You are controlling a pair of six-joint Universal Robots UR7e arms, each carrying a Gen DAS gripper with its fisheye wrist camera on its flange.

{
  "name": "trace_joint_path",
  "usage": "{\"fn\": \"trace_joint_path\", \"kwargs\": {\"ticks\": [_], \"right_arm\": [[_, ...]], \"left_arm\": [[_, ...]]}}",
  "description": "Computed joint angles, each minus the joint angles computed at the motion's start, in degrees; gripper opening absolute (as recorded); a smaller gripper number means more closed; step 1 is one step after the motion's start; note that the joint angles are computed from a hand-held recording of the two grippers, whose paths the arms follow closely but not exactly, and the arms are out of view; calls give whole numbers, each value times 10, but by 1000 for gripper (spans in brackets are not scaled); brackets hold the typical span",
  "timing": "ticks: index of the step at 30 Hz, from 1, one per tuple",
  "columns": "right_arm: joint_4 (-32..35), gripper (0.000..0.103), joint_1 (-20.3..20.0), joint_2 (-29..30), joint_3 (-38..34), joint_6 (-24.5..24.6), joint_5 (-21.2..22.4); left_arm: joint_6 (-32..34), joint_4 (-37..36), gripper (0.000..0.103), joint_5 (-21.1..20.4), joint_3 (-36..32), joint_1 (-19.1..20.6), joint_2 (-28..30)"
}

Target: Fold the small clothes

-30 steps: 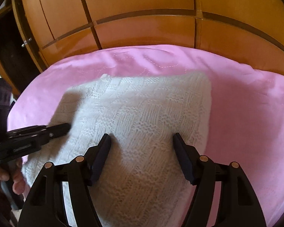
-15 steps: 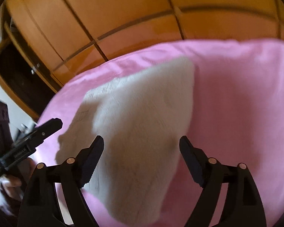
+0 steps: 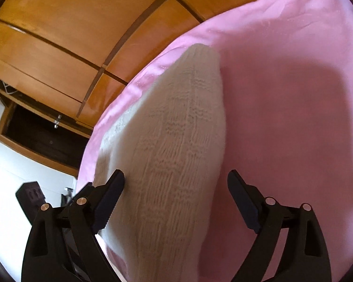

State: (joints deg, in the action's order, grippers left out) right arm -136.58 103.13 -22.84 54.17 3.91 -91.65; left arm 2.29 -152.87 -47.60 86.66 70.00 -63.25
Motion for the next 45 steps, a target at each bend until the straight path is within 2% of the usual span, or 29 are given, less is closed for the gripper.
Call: {"fn": "trace_joint_path", "kwargs": {"ticks": [3,7,10,12,15,16,18,20,25,29,33,37,42,45], "right_arm": [[16,91,-3,12,-21,2,11],[50,92,-8,37,-62,-1,36],[87,93,-12,65,-104,-3,53],[104,92,-9,79,-127,-17,53],[132,80,-2,98,-154,-46,44],[132,71,0,98,-155,-51,38],[115,60,4,85,-134,-62,33],[83,55,14,65,-99,-81,23],[4,52,30,2,-6,-120,31],[-59,52,30,-75,85,-146,14],[-111,52,15,-156,158,-159,-19],[-152,52,-11,-215,195,-159,-66],[-179,52,-61,-266,226,-143,-128],[-175,55,-92,-278,241,-119,-162]], "left_arm": [[-4,12,77,-15,-5,7,3],[-25,39,77,-68,-13,29,4],[-49,59,72,-145,-23,56,2],[-64,65,62,-218,-31,81,2],[-61,68,46,-317,-40,111,8],[-61,67,44,-332,-40,116,9],[-58,58,36,-378,-37,127,8],[-58,47,32,-402,-29,131,4],[-46,42,30,-419,-13,113,-2],[-25,64,28,-435,-33,78,28],[1,102,27,-450,-97,34,95],[12,172,27,-454,-216,-4,196],[29,273,27,-401,-367,-47,323],[18,331,31,-343,-424,-61,379]]}}
